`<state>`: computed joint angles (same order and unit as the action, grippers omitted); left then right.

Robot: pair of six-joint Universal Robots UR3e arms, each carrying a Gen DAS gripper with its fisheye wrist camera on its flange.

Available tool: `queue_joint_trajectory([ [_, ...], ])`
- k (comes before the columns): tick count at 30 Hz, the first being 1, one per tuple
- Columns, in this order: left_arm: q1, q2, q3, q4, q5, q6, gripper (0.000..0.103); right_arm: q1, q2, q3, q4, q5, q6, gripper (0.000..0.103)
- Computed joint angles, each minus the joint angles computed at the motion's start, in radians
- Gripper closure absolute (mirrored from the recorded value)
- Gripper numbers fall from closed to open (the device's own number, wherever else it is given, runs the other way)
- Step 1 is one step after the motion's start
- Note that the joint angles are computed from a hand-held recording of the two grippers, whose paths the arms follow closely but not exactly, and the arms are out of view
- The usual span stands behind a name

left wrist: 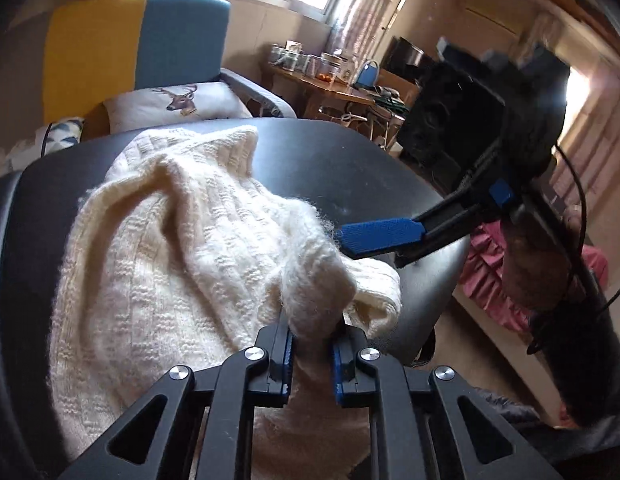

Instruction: Fold clothes

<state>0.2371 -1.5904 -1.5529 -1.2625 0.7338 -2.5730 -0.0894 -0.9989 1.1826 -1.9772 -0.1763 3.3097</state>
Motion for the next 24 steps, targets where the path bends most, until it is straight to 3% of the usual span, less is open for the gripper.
queue_joint_trajectory([
  [5, 0.191, -0.019, 0.108, -0.227, -0.275, 0.032, 0.089, -0.073, -0.095, 0.371, -0.353, -0.116, 0.21, 0.01],
  [6, 0.235, -0.03, 0.141, -0.237, -0.329, 0.011, 0.089, -0.081, -0.106, 0.42, -0.383, -0.157, 0.231, 0.01],
  [9, 0.369, -0.078, 0.217, -0.15, -0.456, -0.144, 0.089, -0.116, -0.097, 0.543, -0.564, -0.161, 0.324, 0.025],
  [11, 0.441, -0.103, 0.227, -0.003, -0.431, -0.277, 0.089, -0.138, -0.08, 0.582, -0.654, -0.131, 0.369, 0.025],
  [14, 0.526, -0.114, 0.224, -0.029, -0.346, -0.266, 0.089, -0.171, -0.146, 0.65, -0.551, -0.126, 0.254, 0.025],
  [17, 0.576, -0.138, 0.189, -0.044, -0.202, -0.271, 0.088, -0.143, -0.131, 0.629, -0.581, -0.169, 0.272, 0.025],
  [19, 0.588, -0.175, 0.174, -0.085, -0.128, -0.267, 0.082, -0.136, -0.131, 0.61, -0.549, -0.192, 0.256, 0.025],
  [20, 0.605, -0.178, 0.165, -0.129, -0.097, -0.244, 0.069, -0.132, -0.13, 0.598, -0.534, -0.202, 0.254, 0.025],
  [21, 0.621, -0.184, 0.157, -0.167, -0.064, -0.226, 0.061, -0.124, -0.14, 0.582, -0.519, -0.211, 0.268, 0.025],
  [22, 0.645, -0.172, 0.129, -0.172, -0.041, -0.222, 0.059, -0.103, -0.135, 0.563, -0.564, -0.219, 0.316, 0.025],
  [24, 0.724, -0.112, 0.075, -0.191, -0.009, -0.18, 0.057, 0.006, -0.048, 0.459, -0.725, -0.286, 0.532, 0.025],
])
